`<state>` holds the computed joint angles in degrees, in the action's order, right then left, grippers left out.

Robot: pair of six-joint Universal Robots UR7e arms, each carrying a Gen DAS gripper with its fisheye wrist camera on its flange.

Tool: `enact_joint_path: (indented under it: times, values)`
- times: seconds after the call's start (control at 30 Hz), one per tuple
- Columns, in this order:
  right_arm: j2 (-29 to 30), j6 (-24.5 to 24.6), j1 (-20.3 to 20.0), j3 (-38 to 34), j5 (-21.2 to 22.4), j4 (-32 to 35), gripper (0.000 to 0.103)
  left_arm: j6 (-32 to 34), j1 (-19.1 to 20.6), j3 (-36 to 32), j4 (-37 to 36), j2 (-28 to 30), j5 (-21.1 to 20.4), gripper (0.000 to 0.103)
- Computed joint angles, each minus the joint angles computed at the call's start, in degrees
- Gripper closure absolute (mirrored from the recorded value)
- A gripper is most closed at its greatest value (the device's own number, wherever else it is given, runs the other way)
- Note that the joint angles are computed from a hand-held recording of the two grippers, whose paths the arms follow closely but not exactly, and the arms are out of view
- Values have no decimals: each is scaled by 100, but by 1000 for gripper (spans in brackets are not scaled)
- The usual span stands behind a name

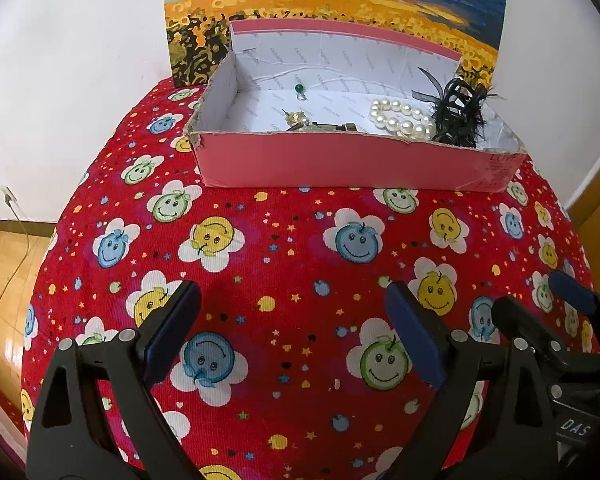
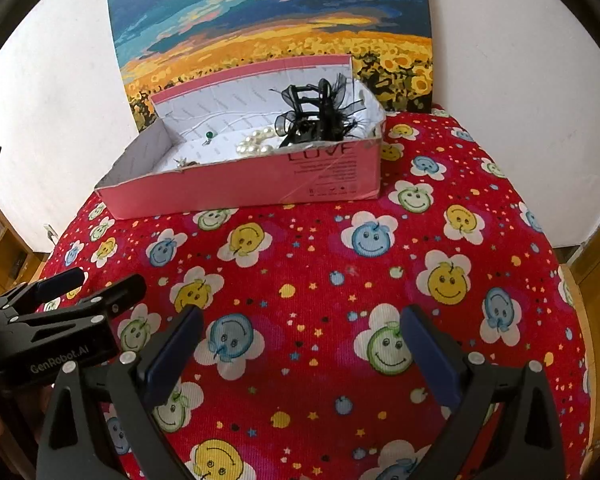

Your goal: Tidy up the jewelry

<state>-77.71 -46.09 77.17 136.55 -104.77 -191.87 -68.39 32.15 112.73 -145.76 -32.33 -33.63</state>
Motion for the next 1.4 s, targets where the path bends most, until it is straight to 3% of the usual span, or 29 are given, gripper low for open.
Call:
enact_joint_path:
  times: [1.4]
  values:
    - [-47,34,62,31,-20,3,3,-42,-52,-44,130,-44,-25,10]
